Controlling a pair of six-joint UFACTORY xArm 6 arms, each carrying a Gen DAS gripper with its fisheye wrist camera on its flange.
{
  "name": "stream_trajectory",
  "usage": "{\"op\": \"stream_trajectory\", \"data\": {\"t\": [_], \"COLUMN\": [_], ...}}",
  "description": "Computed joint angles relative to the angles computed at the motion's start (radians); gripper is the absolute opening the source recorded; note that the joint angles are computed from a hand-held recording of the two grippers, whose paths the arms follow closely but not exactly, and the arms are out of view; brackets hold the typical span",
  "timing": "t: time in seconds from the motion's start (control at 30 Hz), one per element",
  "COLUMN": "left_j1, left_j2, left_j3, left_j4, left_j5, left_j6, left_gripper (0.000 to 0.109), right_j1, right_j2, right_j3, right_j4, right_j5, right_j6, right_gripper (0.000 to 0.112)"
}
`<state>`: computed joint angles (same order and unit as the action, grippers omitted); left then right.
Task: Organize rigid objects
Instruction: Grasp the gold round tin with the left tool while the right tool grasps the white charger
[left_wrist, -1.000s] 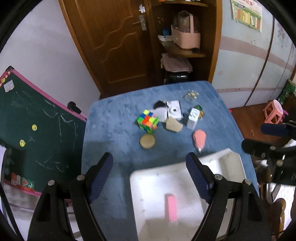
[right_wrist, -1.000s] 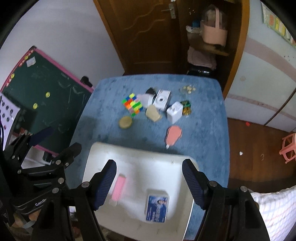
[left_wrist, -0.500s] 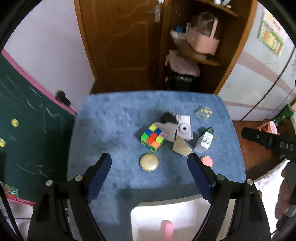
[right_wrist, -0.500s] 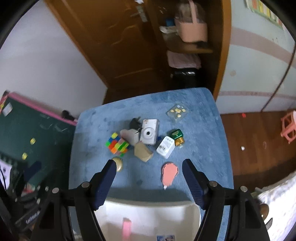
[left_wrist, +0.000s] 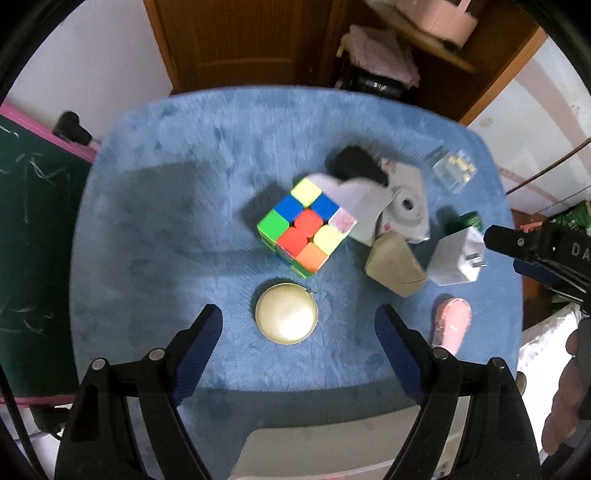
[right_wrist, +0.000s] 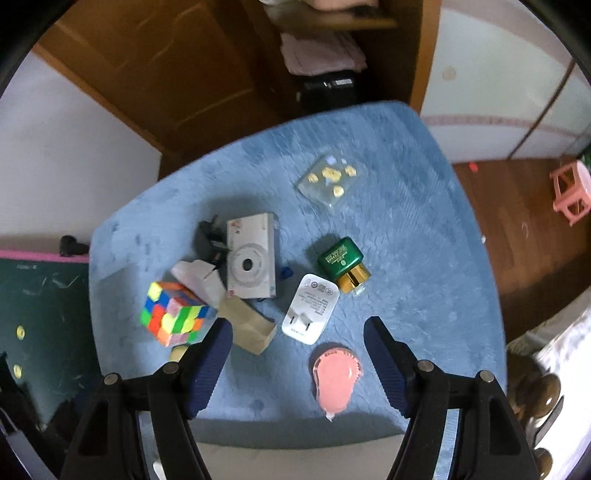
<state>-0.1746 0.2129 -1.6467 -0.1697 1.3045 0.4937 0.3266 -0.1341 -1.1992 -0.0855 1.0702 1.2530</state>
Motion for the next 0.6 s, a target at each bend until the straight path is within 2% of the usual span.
{"op": "stream_trajectory", "data": {"t": [0.13,0.33,0.6], "left_j1": [-0.017,-0.013,-0.014], "left_j2": [0.048,0.106,0.136], "left_j3": [-0.006,-0.033,-0.037], "left_j4": [0.036,0.049,0.07], "left_j5": [0.016,0.053,0.048], "left_j6": [-0.041,-0.111,-0.174], "left_gripper": [0.086,0.086,0.085], "right_j1": [-0.025,-0.045,-0.064], "right_j2": [0.023,0.048,0.068], "right_j3": [0.042,0.073,0.11], "right_j4": [0.051,0.095,0.178], "right_j5": [-0.052,-0.08,-0.128], "right_j6": [0.008,0.009,-0.031], "right_gripper": [0.074,0.074,0.051]}}
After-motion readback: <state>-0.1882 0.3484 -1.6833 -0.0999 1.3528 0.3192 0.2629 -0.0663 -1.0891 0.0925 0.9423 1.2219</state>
